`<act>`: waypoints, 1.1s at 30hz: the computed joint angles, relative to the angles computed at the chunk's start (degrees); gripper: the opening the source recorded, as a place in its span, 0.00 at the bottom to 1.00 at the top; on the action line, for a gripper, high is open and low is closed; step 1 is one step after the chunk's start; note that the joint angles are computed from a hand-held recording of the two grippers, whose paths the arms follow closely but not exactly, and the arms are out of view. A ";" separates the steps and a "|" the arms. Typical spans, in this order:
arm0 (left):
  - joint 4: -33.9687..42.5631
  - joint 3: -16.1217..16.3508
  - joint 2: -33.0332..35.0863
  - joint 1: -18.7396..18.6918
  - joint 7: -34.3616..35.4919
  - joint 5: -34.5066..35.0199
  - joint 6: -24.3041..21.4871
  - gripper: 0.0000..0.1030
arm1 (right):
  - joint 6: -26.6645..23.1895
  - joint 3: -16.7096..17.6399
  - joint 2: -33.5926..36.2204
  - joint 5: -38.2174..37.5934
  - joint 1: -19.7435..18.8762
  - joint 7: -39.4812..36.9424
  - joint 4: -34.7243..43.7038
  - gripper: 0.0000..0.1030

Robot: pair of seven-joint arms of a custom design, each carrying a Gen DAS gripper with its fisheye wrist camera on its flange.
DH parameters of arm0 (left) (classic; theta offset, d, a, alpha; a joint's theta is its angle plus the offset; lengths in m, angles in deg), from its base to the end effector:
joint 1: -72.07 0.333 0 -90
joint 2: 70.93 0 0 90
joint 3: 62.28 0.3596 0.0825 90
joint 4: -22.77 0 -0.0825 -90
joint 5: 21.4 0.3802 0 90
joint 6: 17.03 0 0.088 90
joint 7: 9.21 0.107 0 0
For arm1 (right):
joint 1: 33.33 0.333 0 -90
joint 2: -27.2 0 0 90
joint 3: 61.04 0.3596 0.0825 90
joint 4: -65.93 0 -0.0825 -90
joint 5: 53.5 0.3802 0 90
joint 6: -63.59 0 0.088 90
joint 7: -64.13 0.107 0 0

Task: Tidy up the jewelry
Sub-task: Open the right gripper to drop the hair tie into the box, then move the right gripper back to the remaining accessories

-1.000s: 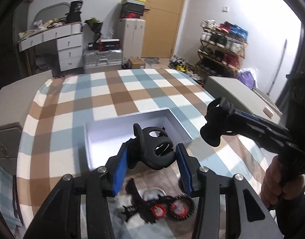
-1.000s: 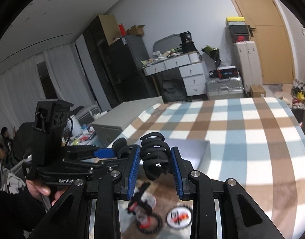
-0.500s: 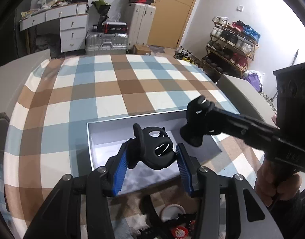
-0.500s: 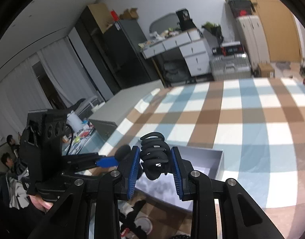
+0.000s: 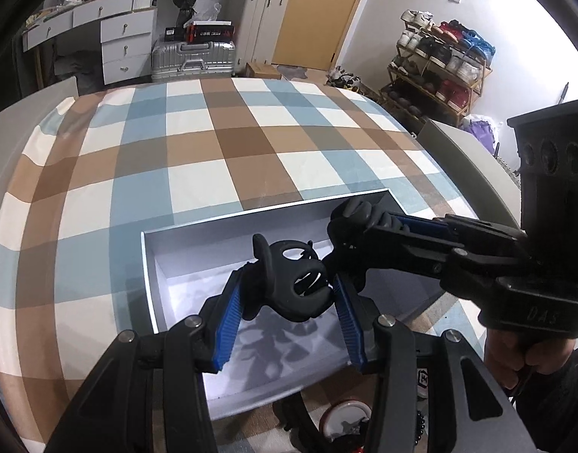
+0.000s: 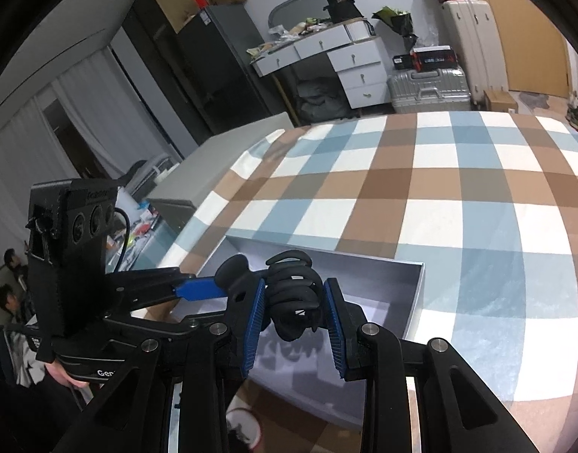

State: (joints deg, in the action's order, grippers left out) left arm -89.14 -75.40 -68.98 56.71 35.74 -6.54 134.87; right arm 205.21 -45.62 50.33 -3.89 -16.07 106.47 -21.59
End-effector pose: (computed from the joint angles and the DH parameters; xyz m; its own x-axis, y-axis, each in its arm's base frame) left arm 0.5342 -0.2955 0.5810 0.0170 -0.9659 0.2582 -0.7978 -0.1688 -0.5788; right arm 0.6342 0.3613 0.5353 0.7685 -0.5180 -0.3756 -0.5968 -0.3684 -0.7129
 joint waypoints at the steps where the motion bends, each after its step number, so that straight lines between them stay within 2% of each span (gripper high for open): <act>1: 0.11 0.03 0.03 -0.01 -0.16 0.30 -0.24 0.40 | -0.04 -0.30 0.27 -0.72 0.30 0.88 0.33 0.30; 5: 0.27 0.17 -0.10 0.06 -1.54 1.31 -0.28 0.41 | 0.51 -0.21 1.39 -1.07 0.27 2.98 1.34 0.32; 6: 0.04 0.15 -0.34 0.12 -1.43 0.74 -0.20 0.41 | 0.12 0.18 1.49 -0.16 -0.30 2.99 1.45 0.36; 9: -0.31 0.17 -0.75 0.20 -2.72 0.88 -0.42 0.51 | 0.57 1.26 0.67 3.18 -1.61 0.98 0.36 0.50; 11: -0.93 0.11 -1.27 0.30 -3.45 1.27 0.79 0.51 | 2.47 1.69 -1.11 5.90 -2.11 -2.53 -1.80 0.54; 18: -1.11 -1.11 -3.77 0.35 -13.32 13.67 -0.70 0.60 | 6.40 0.90 -7.00 18.58 -2.60 -12.67 -8.09 0.73; 21: -1.21 -1.67 -4.71 0.52 -16.18 16.76 -1.08 0.64 | 7.35 -0.37 -9.24 22.49 -1.84 -15.70 -10.15 0.77; 23: -1.55 -2.32 -5.58 0.72 -19.57 20.52 -1.76 0.70 | 8.09 -1.03 -11.30 26.16 -1.37 -19.68 -12.05 0.80; 27: -2.35 -3.72 -7.16 1.14 -26.06 26.87 -3.88 0.77 | 10.24 -2.83 -15.08 32.77 0.50 -26.64 -15.64 0.93; 30: -3.13 -5.09 -8.76 1.50 -32.87 33.25 -6.85 0.79 | 10.81 -4.33 -17.37 35.02 2.00 -28.93 -17.83 0.94; 33: -4.10 -5.93 -9.97 1.61 -37.32 36.27 -8.76 0.82 | 11.41 -5.41 -19.30 36.22 3.18 -30.57 -19.89 0.97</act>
State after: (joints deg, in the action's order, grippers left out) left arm -93.24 -81.33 -78.95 58.32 -1.58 29.73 126.10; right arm 216.62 -51.03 31.03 32.33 -12.89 75.89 -41.47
